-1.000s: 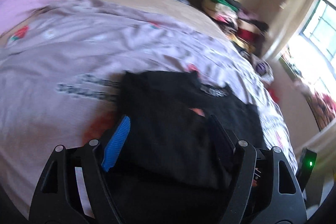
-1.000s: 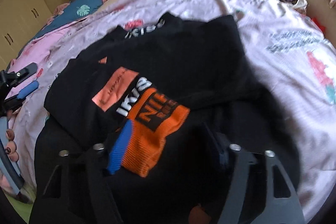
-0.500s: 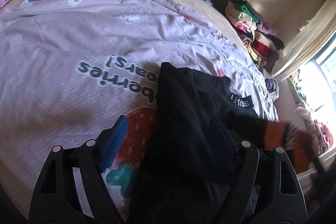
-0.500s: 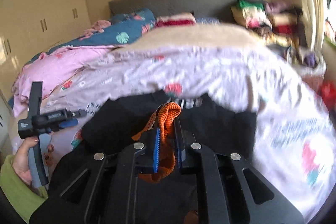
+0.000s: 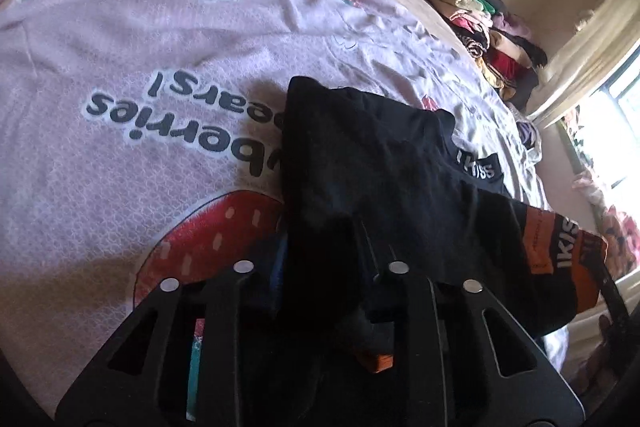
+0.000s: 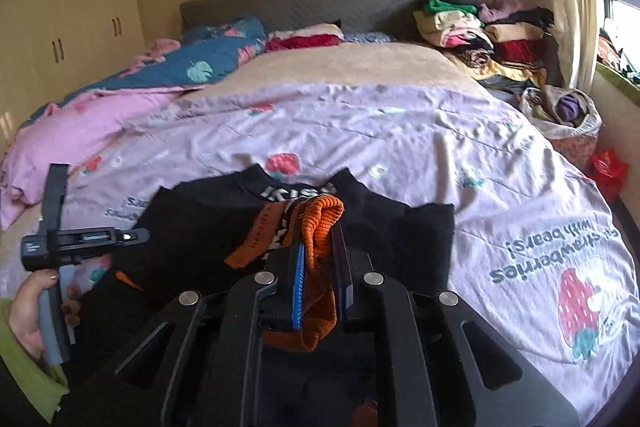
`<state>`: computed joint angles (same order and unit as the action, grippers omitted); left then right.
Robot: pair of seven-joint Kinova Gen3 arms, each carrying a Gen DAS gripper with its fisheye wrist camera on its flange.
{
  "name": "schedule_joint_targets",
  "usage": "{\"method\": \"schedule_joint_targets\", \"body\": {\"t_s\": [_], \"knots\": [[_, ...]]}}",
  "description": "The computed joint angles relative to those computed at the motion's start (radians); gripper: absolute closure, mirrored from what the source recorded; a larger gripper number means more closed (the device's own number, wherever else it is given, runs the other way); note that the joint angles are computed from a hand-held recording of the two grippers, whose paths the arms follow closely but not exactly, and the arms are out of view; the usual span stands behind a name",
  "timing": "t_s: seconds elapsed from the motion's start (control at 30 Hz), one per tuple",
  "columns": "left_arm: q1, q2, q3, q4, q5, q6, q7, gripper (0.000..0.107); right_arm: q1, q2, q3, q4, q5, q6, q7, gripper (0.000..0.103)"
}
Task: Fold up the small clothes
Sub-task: 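Fold the shirt side inward with the left gripper while the right gripper repositions the cuff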
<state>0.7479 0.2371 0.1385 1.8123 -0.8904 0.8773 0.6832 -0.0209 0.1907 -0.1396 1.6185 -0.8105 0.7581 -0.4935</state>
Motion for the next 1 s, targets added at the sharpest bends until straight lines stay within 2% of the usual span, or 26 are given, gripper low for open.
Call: {"method": "schedule_joint_targets", "body": {"t_s": [0.13,0.27,0.4,0.67,0.73,0.83,0.9,1.0], "knots": [[0.005,0.006,0.003,-0.011,0.001,0.019,-0.016,0.088,-0.038,0.002,0.014,0.009,0.091,-0.051,-0.082,0.092],[0.008,0.013,0.002,-0.021,0.003,0.029,-0.030,0.088,-0.068,0.030,0.020,-0.008,0.202,-0.068,-0.190,0.092],[0.011,0.014,-0.001,-0.023,0.004,0.029,-0.032,0.088,-0.073,0.051,0.011,-0.020,0.270,-0.065,-0.263,0.092],[0.022,0.009,-0.002,-0.020,-0.013,0.034,0.000,0.086,-0.067,0.055,-0.005,-0.021,0.318,-0.072,-0.318,0.090],[0.026,0.007,0.001,-0.026,-0.015,0.048,0.001,0.086,-0.070,0.050,-0.003,-0.018,0.333,-0.082,-0.336,0.086],[0.040,0.008,0.013,-0.055,-0.019,0.105,-0.018,0.085,-0.047,0.049,-0.013,-0.023,0.309,-0.070,-0.319,0.080],[0.055,0.013,0.020,-0.083,-0.027,0.157,-0.036,0.082,-0.033,0.043,-0.019,-0.018,0.287,-0.070,-0.300,0.071],[0.078,0.023,0.028,-0.132,-0.034,0.231,-0.079,0.080,-0.012,0.034,-0.029,-0.014,0.239,-0.054,-0.246,0.071]]}}
